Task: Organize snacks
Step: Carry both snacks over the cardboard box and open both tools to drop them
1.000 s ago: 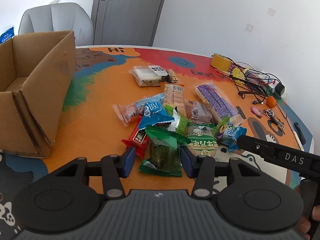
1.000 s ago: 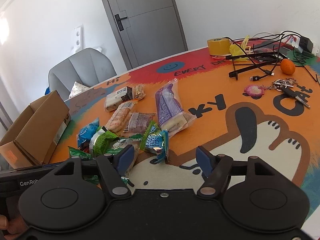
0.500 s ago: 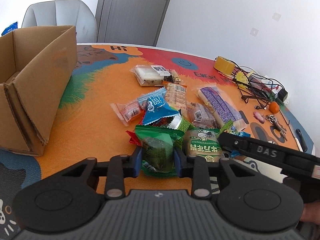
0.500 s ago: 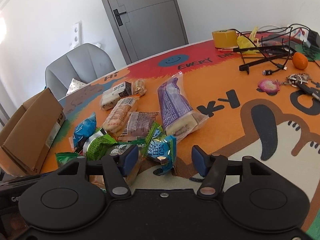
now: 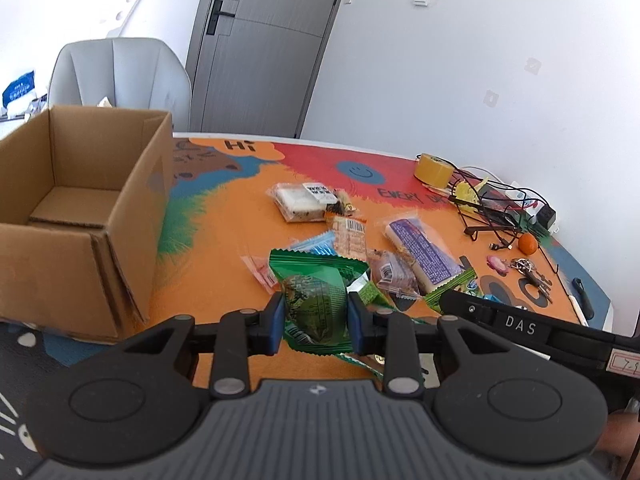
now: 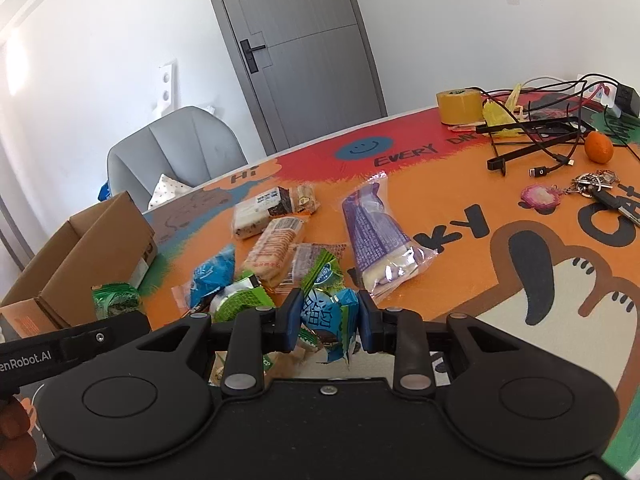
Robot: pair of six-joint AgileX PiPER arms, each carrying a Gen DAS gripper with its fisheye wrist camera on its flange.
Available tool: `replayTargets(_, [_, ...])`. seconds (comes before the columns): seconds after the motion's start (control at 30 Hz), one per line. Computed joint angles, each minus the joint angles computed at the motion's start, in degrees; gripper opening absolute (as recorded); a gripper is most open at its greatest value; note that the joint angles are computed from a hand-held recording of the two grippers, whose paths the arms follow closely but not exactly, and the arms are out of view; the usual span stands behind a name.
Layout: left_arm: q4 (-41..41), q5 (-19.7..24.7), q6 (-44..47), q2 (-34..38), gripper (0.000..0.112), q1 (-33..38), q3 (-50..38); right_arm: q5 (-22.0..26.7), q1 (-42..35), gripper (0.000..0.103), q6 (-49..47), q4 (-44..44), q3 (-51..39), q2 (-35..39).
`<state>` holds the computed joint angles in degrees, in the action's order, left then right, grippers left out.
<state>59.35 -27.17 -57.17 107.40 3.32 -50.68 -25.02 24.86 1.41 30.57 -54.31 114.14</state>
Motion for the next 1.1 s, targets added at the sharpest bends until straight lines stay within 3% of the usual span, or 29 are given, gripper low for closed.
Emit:
replayTargets(0.17, [-3.35,0.1,3.14,-2.73,0.031,1.26,1.56,-1.41,1.94,0.029,-2.46,2.27,0.12,-1.53])
replayTargets(0.57, [1.11,-0.3,-1.51,-7.69,0.031,7.22,1.33,1.01,5.85,0.029,-9.56,5.76,-5.92,-2.5])
replayTargets(1.1, [4.46,-0.38,-4.5,-6.37,0.031,14.47,-3.95,5.86,10.57,0.029,-22.54,15.05,-19.86,2.19])
